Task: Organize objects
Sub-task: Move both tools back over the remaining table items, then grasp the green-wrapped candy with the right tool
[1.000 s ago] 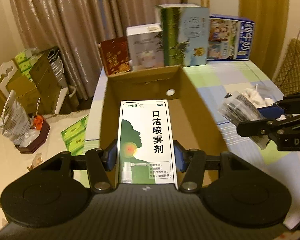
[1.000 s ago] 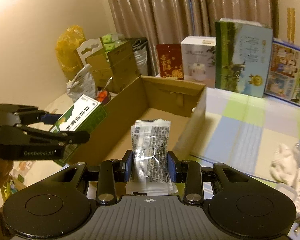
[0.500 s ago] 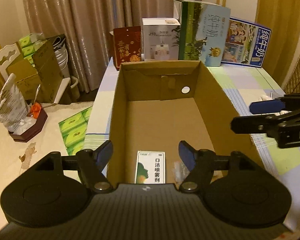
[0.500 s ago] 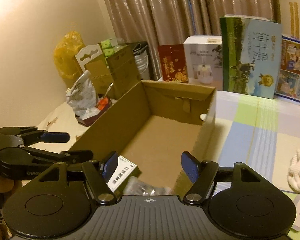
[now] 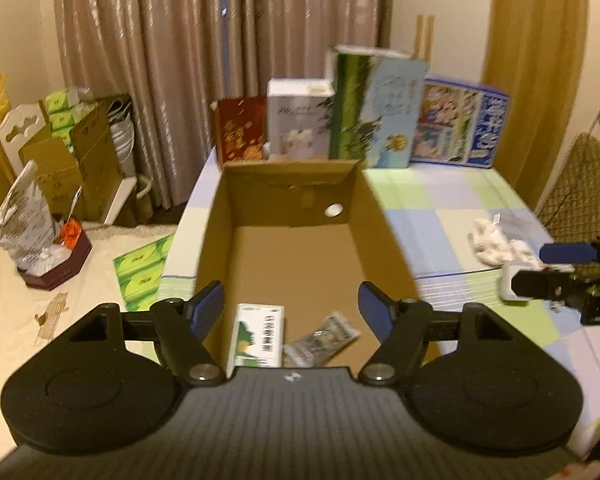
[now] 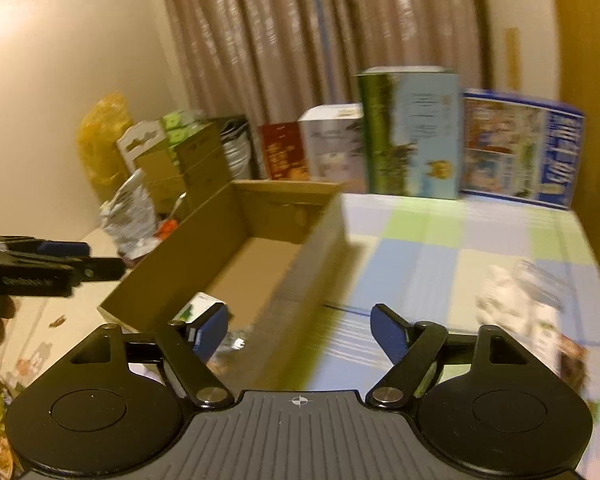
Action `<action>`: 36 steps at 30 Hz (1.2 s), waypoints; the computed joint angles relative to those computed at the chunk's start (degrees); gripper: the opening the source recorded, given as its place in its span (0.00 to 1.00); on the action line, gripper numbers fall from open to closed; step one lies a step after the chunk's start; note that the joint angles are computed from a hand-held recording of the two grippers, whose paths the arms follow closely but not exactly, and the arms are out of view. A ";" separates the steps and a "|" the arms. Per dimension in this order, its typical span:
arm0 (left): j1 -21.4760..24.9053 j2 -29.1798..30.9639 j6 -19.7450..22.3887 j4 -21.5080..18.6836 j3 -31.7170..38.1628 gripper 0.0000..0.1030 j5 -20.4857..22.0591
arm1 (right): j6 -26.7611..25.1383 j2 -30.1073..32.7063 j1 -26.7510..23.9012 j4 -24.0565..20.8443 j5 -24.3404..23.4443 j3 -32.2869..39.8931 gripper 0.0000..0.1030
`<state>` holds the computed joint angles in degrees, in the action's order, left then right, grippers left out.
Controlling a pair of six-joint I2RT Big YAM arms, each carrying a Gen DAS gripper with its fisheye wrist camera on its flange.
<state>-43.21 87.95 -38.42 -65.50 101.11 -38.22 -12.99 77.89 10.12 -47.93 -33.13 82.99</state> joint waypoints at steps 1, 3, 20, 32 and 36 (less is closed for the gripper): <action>-0.89 0.41 -0.09 -0.18 0.90 0.71 -0.42 | -0.33 -0.89 -1.19 -0.19 -0.14 -0.68 0.76; -2.59 1.61 0.24 -0.34 3.02 0.72 -0.88 | -1.40 -2.88 -4.13 -0.47 -0.32 -2.35 0.77; -10.76 21.98 4.80 0.02 26.96 0.89 3.56 | 0.12 -5.29 -25.28 1.97 -0.22 -7.72 0.79; -9.46 34.63 8.09 -0.48 37.69 0.92 6.23 | -2.70 4.20 -23.99 7.09 3.88 -5.27 0.78; -8.28 38.98 9.77 -0.45 42.07 0.92 7.65 | -5.00 8.80 -23.48 7.14 5.41 -2.22 0.68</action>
